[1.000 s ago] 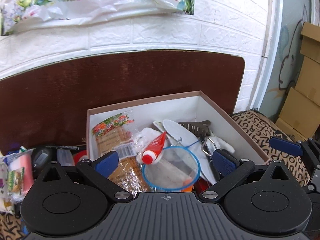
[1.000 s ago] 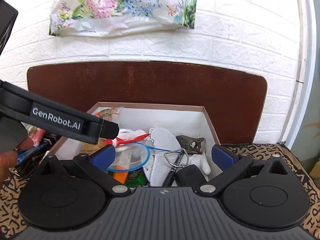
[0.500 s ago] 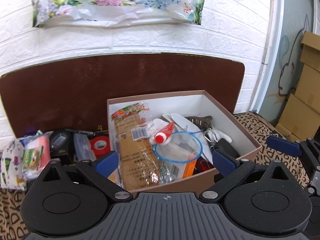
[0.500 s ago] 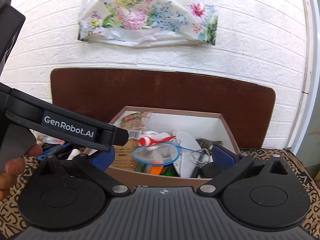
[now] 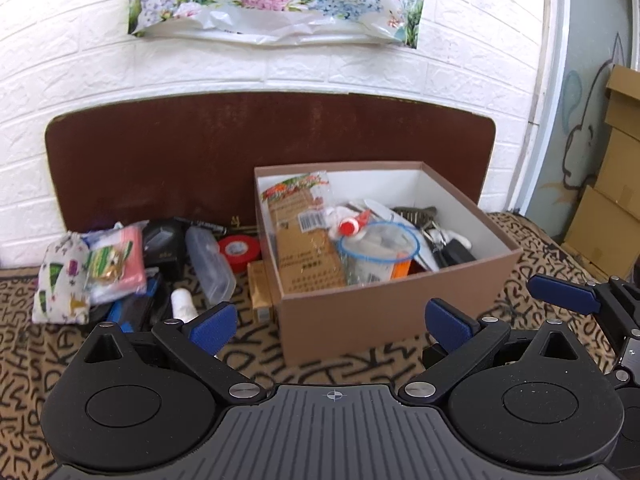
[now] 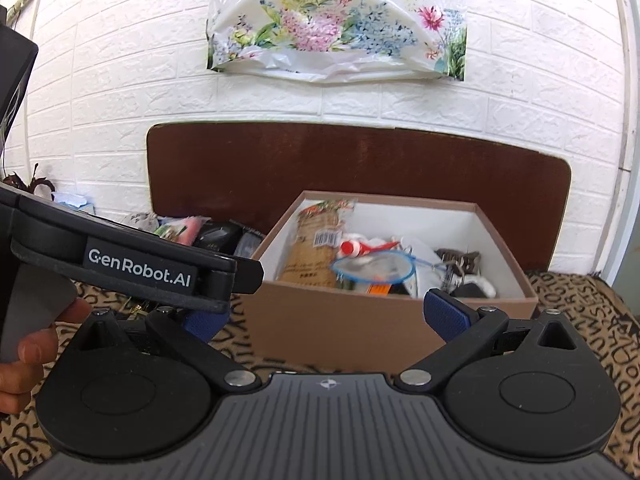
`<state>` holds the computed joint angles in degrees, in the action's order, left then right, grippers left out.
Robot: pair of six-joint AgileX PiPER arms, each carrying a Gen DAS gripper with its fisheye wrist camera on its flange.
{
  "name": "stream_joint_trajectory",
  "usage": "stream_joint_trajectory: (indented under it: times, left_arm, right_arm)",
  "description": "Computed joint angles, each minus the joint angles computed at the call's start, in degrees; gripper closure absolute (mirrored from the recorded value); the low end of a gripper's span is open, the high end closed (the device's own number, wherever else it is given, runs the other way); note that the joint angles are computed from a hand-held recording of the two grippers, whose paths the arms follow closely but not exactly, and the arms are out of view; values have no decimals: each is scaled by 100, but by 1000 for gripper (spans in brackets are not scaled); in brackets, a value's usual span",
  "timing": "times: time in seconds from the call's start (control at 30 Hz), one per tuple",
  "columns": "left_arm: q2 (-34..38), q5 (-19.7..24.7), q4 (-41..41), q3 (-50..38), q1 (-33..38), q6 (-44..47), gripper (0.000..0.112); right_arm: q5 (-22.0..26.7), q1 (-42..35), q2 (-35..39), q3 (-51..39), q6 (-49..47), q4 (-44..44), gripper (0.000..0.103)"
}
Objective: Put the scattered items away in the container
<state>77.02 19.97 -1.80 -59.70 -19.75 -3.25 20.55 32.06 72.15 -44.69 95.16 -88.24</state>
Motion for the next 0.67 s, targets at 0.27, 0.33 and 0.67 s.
stream_joint_trajectory:
  times: [0.27,0.33,0.67]
  left_arm:
    - [-202,165,263,222,-142,-417,9]
    - [-236,158,363,245,-206,-513,9]
    - [-284,231,1619,303,-651,-1568,9]
  right_arm:
    - [1449,848,-283,364,-264,424,1]
    - [1645,879,-421,454,-277,600,1]
    - [1667,660,-728,699,102,587,1]
